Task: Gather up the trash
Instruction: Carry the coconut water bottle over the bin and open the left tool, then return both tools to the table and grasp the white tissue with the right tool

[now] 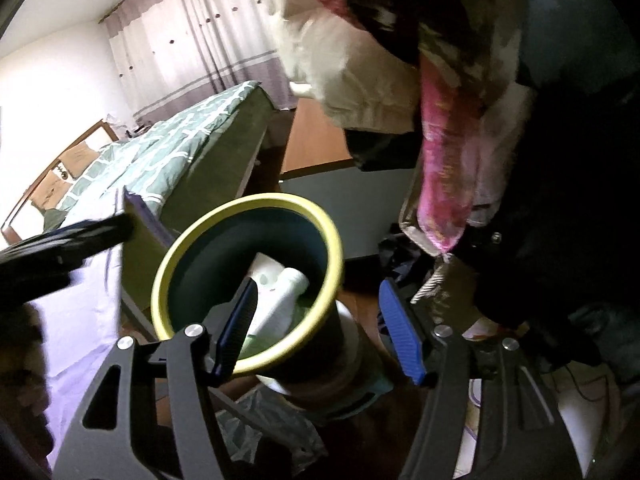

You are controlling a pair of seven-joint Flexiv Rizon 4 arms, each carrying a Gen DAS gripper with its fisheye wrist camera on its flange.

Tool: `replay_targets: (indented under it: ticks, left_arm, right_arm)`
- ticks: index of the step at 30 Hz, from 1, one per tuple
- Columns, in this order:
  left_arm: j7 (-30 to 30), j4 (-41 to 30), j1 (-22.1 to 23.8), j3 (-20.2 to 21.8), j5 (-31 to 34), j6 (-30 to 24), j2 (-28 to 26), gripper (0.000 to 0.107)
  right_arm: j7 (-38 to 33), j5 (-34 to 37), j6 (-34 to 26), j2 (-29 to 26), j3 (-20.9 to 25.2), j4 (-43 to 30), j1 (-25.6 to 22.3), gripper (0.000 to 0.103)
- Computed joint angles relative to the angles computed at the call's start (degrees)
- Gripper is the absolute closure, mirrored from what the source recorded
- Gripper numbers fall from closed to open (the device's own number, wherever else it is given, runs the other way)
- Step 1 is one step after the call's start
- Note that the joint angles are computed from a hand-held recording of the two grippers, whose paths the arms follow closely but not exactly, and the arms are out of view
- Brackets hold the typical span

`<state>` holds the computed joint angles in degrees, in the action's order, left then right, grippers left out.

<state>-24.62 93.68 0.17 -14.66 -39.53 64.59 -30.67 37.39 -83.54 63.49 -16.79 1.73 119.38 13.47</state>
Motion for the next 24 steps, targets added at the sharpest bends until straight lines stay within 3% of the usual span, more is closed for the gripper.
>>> replay_targets:
  ticks: [5,10,18,24]
  left_arm:
    - [12.1,9.8,6.8,-2.7,-15.7,4.0,9.0,0.013]
    - [16.3,13.7,10.0,2.4,-26.3,1.9,14.0,0.012]
    - [19.2,14.6,11.9,11.8,-35.1,7.5,13.8,0.012]
    - [19.7,12.0,17.2,14.4,-39.5,10.7,10.8,0.012]
  right_arm:
    - [-4.0,1.6,0.1,-2.4,0.5,-3.8,2.4,0.042]
    - [-9.0,3.8,1.0,-6.0,0.1,-9.0,5.9,0.041]
    - [-21.5,11.9,3.2,-14.2,-1.3,-20.6,13.6,0.040]
    - [-40.4,23.7,3.6,-24.9,1.5,-37.2,18.6,0.040]
